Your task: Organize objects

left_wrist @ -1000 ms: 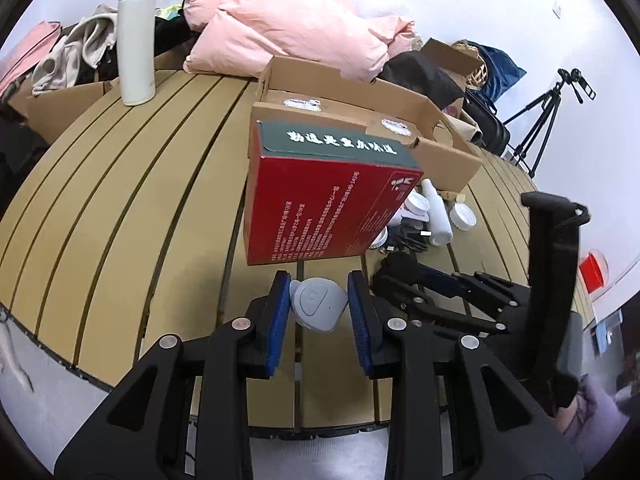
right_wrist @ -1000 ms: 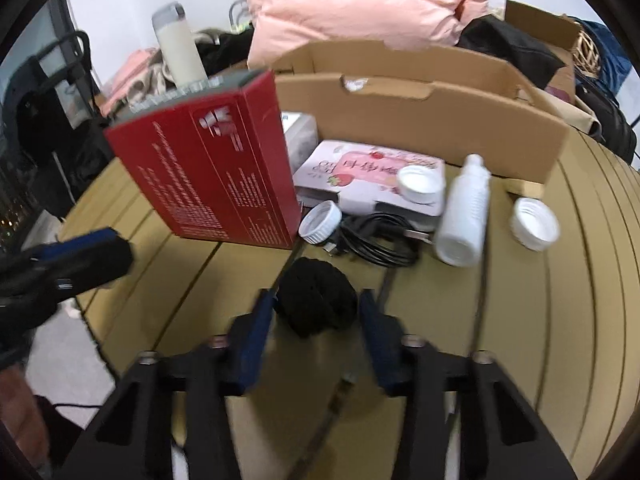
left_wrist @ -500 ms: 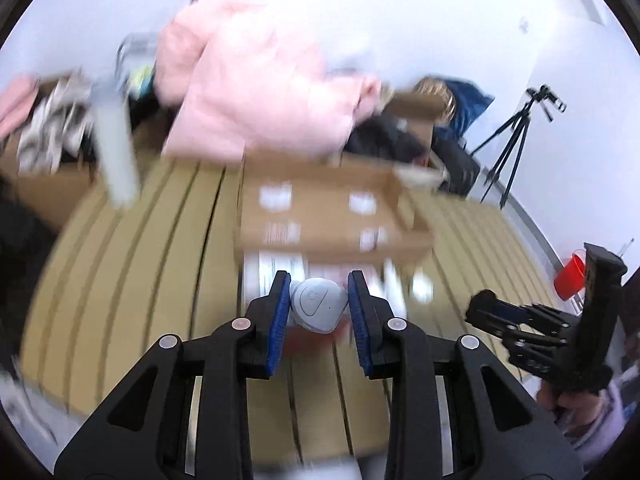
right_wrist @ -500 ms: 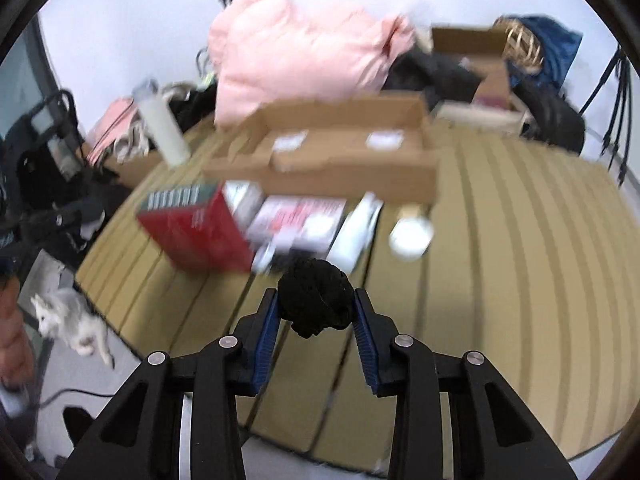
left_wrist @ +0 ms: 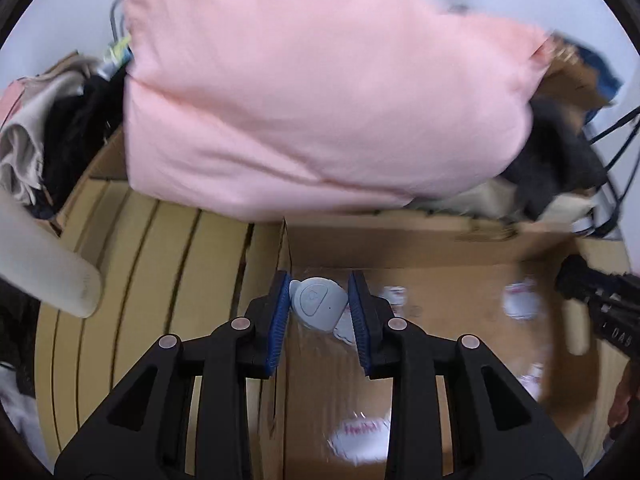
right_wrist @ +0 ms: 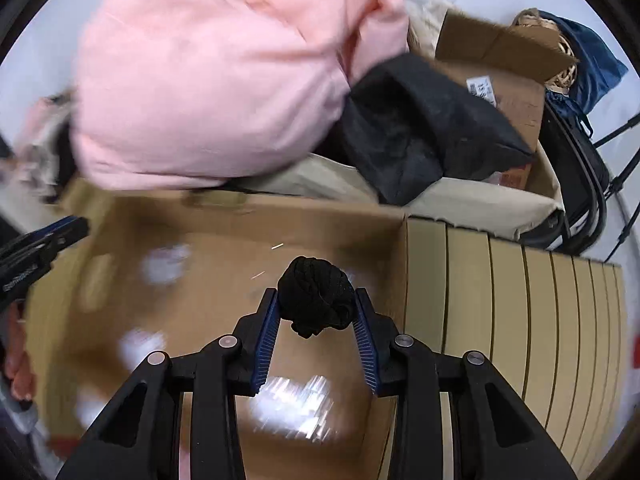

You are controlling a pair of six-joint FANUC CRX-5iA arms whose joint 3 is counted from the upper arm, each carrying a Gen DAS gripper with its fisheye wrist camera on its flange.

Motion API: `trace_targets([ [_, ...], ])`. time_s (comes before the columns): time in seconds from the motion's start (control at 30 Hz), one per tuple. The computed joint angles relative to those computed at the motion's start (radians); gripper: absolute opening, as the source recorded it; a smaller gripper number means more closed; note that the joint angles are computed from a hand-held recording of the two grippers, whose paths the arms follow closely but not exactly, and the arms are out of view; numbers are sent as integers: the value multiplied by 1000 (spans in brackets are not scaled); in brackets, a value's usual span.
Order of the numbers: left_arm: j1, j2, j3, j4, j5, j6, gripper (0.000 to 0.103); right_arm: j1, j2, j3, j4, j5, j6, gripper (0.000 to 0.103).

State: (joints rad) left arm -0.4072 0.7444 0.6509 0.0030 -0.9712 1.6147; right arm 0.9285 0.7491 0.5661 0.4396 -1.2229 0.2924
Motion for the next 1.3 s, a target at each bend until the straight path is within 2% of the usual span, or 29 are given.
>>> trace_targets([
  [0.03, -6, 25, 44, -13, -50, -5, 27, -19, 28, 29, -18, -8, 16, 40],
  [0.07, -10, 30, 47, -7, -51, -34, 29, -27, 53, 61, -30, -33, 33, 41],
  [0.13, -22, 26, 41, -21, -24, -80, 45, -36, 111, 133, -20, -102, 78, 43],
  [0.17, -27, 25, 42, -41, -12, -69, 59, -35, 114, 128, -3, -97, 90, 49],
  [0.2, -25, 20, 36, -30, -2, -68, 59, -32, 112, 118, 11, -88, 101, 56],
  [0.27, -14, 11, 23, 9, -1, -71, 60, -27, 82, 76, 6, -32, 112, 80],
  [0.3, -9, 1, 16, 18, -10, -68, 61, -21, 69, 58, 18, -21, 105, 84],
  [0.4, 11, -55, -42, 79, -17, -90, 61, 5, 23, 6, 70, -24, 53, 84],
  [0.47, 32, -143, -146, 146, 3, -145, 64, 25, -46, -63, 84, 10, -1, 84],
  [0.5, 37, -185, -186, 162, 7, -164, 70, 39, -87, -100, 86, 23, -23, 84],
  [0.6, 55, -335, -313, 188, 20, -226, 77, 93, -176, -169, 124, 23, -74, 84],
  [0.73, 65, -566, -485, 119, 20, -255, 86, 207, -267, -223, 198, -77, -149, 84],
  [0.87, 121, -774, -686, 214, 17, -337, 86, 348, -363, -306, 257, -132, -251, 84],
  [0.93, 152, -894, -810, 282, 34, -399, 88, 438, -397, -355, 305, -160, -346, 84],
  [1.0, 157, -997, -904, 279, 67, -425, 95, 514, -400, -374, 333, -188, -418, 84],
  [1.1, 161, -1183, -1071, 248, 134, -392, 99, 621, -384, -403, 366, -212, -524, 84],
  [1.17, 189, -1270, -1160, 288, 123, -406, 99, 681, -345, -397, 377, -241, -601, 84],
  [1.23, 244, -1369, -1264, 375, 72, -452, 99, 727, -313, -382, 364, -257, -685, 84],
  [1.3, 279, -1424, -1315, 410, 23, -485, 99, 764, -290, -378, 361, -247, -780, 84],
])
